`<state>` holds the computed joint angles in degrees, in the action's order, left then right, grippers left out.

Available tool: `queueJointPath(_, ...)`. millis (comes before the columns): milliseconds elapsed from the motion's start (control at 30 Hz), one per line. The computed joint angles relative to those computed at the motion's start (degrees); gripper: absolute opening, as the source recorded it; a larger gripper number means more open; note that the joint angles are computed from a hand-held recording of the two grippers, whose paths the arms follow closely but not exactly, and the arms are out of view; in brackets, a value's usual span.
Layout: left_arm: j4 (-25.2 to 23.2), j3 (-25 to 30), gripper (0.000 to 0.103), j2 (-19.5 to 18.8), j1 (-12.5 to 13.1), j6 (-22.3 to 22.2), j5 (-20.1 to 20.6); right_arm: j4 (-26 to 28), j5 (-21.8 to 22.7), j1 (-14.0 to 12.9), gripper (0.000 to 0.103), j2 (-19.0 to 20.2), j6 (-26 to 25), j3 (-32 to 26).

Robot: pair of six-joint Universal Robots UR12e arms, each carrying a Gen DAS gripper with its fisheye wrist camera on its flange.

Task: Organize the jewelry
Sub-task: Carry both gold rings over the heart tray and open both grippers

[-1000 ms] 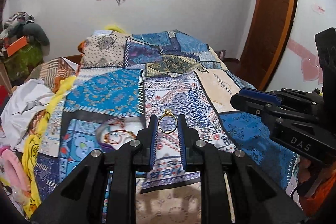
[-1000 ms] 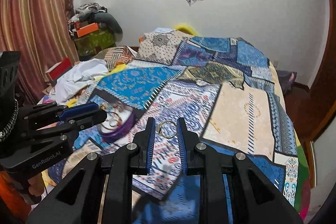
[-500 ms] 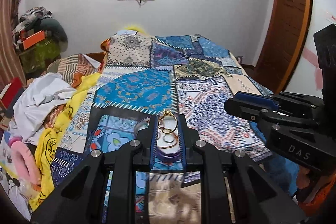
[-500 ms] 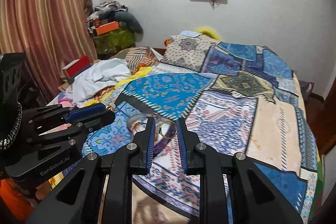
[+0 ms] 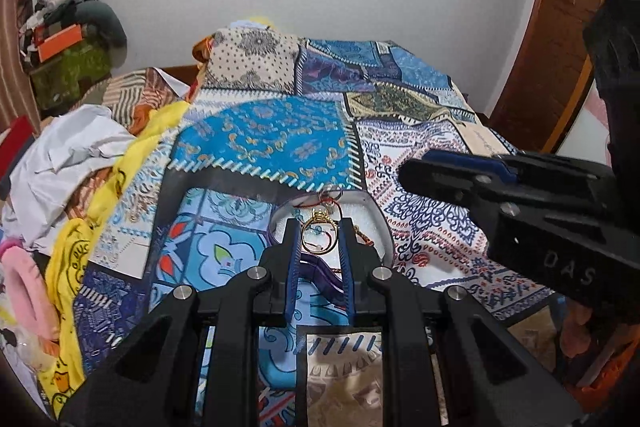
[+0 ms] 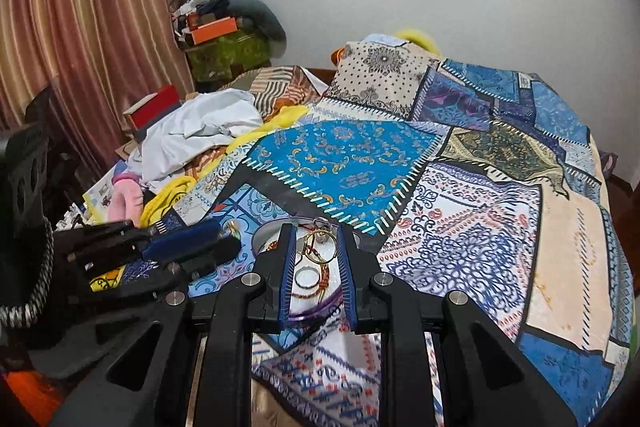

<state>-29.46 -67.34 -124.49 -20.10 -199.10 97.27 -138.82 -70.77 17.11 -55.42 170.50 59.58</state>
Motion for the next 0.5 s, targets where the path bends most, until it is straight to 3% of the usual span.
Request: queueJointPath(500, 0.18, 1.72, 0.017, -2.67, 1.38, 0.54, -4.26, 7.75, -0.26, 0.41, 0.019, 4.15, 2.02, -6.02)
